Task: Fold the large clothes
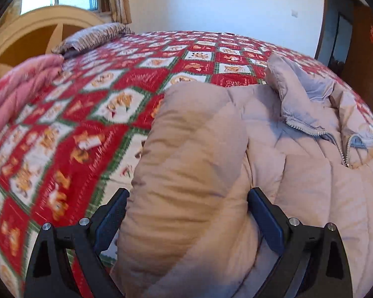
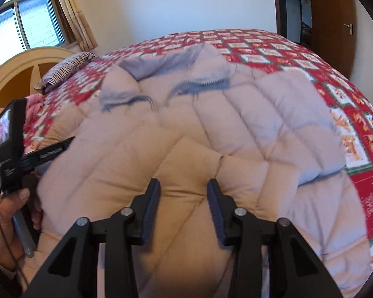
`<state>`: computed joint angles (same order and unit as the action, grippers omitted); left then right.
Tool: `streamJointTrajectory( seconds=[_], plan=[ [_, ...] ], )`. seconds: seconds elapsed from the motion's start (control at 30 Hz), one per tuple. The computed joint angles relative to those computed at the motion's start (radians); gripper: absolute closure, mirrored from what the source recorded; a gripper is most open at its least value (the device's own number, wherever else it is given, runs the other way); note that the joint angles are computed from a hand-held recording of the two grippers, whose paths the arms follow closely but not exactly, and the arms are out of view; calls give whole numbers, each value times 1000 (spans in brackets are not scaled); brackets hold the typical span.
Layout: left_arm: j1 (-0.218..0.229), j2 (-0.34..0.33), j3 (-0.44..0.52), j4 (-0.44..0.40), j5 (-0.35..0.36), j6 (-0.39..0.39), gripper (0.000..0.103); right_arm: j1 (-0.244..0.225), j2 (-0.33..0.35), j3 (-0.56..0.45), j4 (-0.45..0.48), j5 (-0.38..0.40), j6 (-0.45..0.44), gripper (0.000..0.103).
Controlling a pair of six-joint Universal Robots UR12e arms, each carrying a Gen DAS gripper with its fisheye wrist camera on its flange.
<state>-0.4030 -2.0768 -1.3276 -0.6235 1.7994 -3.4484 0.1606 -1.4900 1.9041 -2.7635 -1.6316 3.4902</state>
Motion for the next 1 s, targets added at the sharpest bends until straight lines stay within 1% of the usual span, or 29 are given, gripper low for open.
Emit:
streamJointTrajectory(
  seconds=[0.1,0.23,0.33,0.43,1.0],
  plan=[
    [5,1,-6,-2,-23,-18,5,5,6,5,-2,-27,-26,61],
    [3,-5,6,-45,-22,-24,1,13,22,-11,18,-57,-35,61],
    [-2,-9,13,-54,-4,-20,1,18,26,-13,23,-71,-40,61],
    [-3,-10,13,-52,3,-17,1,19,30,-16,26,-76,-44,61],
    [1,-8,8,-43,-9,-21,1,38,41,-28,42,-134,-68,61]
  ],
)
